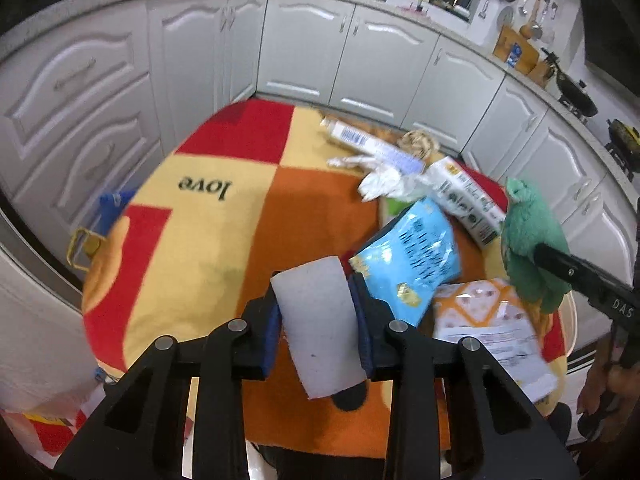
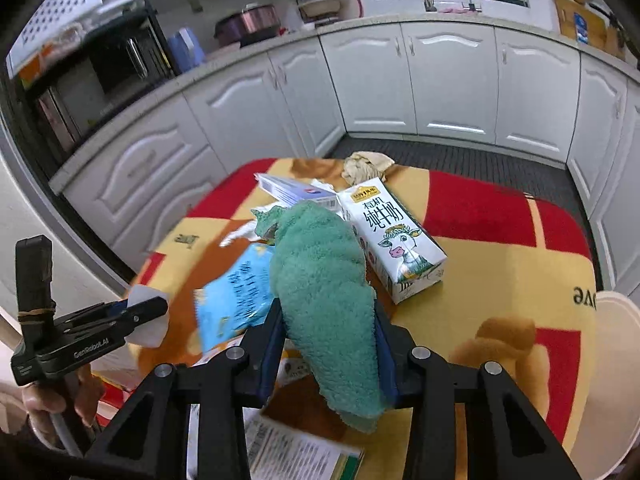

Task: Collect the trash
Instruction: 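Grasp the small white foam block with the left tool while the right tool grasps the green towel, then carry the foam block and green towel over the beige bucket with both tools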

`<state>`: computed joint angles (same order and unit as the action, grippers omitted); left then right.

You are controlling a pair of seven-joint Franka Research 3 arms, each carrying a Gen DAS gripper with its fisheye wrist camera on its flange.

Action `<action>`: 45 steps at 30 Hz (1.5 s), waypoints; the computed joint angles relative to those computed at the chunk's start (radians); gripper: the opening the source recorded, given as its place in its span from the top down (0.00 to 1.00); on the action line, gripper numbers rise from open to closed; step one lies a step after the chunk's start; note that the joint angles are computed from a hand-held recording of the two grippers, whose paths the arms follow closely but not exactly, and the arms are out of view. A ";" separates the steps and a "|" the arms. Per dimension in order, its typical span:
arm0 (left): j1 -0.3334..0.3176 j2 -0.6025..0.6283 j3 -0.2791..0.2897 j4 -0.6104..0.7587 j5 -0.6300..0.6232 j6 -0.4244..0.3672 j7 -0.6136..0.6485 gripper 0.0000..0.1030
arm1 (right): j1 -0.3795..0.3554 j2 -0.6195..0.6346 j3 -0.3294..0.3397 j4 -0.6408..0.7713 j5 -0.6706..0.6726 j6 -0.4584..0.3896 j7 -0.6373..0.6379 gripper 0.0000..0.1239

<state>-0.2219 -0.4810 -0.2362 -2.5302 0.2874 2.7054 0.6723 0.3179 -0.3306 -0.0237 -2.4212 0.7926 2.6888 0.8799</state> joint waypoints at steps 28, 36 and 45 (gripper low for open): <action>-0.052 0.045 -0.127 0.184 0.180 -0.016 -0.065 0.72 | -0.030 -0.322 -0.100 -0.208 -0.036 0.068 0.082 0.69; -0.070 0.144 -0.160 0.291 0.234 -0.007 -0.087 0.72 | -0.072 -0.382 -0.116 -0.242 -0.064 0.073 0.100 0.69; -0.138 0.287 -0.170 0.427 0.285 -0.028 -0.082 0.72 | -0.153 -0.435 -0.160 -0.279 -0.107 0.065 0.125 0.69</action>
<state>-0.3599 -0.1943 -0.4057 -2.1035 0.5722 2.6771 0.5906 0.1650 -0.7653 -0.1842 -2.7002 0.6854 2.7541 1.0051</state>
